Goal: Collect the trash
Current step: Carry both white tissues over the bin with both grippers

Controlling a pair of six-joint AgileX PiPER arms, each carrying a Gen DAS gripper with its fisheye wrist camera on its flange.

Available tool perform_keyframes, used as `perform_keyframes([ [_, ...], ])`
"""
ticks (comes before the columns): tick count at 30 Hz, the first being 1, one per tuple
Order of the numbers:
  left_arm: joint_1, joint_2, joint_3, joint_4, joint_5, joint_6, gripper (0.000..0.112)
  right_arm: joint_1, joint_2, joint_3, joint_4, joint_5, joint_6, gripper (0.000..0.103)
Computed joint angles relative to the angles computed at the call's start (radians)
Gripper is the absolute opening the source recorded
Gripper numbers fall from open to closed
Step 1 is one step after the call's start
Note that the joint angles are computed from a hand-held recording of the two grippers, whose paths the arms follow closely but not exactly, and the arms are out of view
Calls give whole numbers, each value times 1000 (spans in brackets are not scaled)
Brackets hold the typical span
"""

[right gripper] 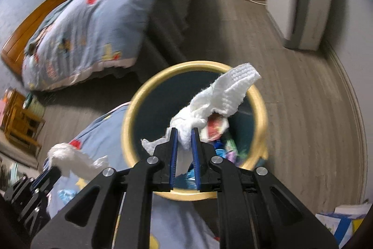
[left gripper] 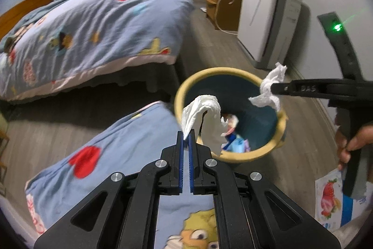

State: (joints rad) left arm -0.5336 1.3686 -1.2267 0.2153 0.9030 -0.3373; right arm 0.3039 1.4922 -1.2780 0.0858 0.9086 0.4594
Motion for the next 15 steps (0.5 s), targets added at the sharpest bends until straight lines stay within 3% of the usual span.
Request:
perform_keyframes([
  [8, -68, 143, -100, -14, -22, 19, 5, -83, 13, 57, 65, -50, -43, 12],
  [15, -26, 241, -139, -25, -45, 22, 5, -65, 47, 45, 74, -86, -63, 12],
])
